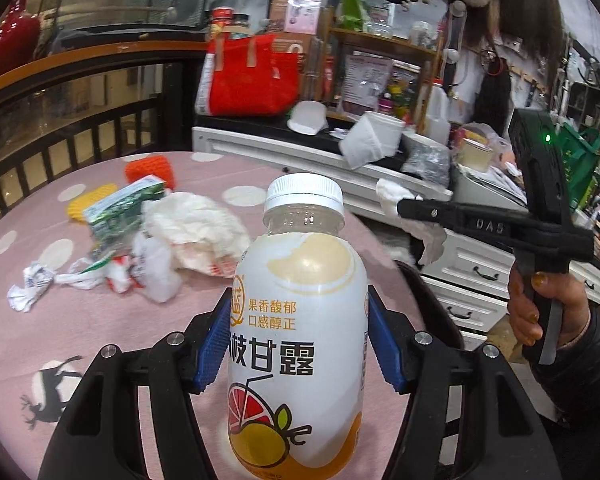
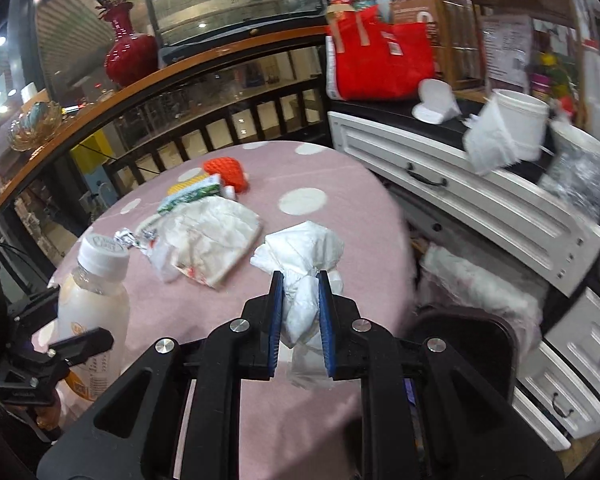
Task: Collect trash
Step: 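Carry the tissue and bottle to the black bin and release both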
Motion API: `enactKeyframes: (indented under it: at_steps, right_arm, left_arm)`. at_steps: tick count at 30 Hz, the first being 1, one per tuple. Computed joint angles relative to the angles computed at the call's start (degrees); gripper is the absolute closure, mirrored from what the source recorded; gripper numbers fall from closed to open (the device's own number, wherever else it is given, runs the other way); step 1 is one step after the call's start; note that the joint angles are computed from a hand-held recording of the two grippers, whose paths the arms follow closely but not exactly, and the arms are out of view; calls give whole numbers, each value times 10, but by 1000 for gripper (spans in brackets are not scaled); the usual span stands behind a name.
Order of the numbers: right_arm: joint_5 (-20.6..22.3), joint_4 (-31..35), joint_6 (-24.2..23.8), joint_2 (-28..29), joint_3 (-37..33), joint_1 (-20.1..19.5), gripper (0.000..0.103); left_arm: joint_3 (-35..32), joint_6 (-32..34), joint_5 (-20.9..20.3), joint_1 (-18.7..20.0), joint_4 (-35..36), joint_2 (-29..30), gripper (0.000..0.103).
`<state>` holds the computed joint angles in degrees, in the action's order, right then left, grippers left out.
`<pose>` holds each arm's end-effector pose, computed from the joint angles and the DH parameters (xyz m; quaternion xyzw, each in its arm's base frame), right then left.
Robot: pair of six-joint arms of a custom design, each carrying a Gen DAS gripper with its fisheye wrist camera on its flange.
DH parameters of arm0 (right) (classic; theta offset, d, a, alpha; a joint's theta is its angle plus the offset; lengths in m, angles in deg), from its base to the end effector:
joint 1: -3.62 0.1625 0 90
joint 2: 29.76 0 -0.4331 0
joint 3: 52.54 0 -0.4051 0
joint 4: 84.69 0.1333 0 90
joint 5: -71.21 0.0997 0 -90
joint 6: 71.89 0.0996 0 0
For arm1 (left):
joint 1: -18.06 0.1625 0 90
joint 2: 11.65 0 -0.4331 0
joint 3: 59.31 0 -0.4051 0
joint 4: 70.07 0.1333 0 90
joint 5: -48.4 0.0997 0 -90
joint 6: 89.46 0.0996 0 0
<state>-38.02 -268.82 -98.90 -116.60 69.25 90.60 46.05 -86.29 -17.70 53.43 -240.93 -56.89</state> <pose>0.0747 -0.4924 0.4003 0.0975 -0.8558 0.4326 0.2664 -0.4150 -0.5076 0.0689 0.4325 0.8605 -0.2471 0.1070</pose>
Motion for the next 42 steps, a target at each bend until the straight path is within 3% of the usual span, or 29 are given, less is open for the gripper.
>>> enactKeyframes:
  at_steps: [10,18,23,25,27,29,33,42]
  right_arm:
    - [43,46,54,-83,62,-140,86]
    - [57,70,75,-55,59,-217,86]
    - [42,60,78,-20,55,-240,85]
    - [41,47,74,-7,56,-250,80]
    - [51,45,76,-1,56,-262,57]
    - [50,30,82,1,61,-270,40]
    - [48,7,74,-19,73,-274,39]
    - [-12,-90,65,-92,99,-268,26]
  left_arm:
    - [-43,-4,-61,-31,22,59,41]
    - [-79,-16,-92,-48,56,104,41]
    - [-97,-15,-92,-56,73,128,41]
    - [-103,-15,-94,-59,80,136,41]
    - [-107,-16,-96,-61,83,142,41]
    - [-111,-15,-98,-62,88,147,41]
    - [-120,-17,-98,-63,99,159,41]
    - [-166,-20,-94,-73,142,209,41]
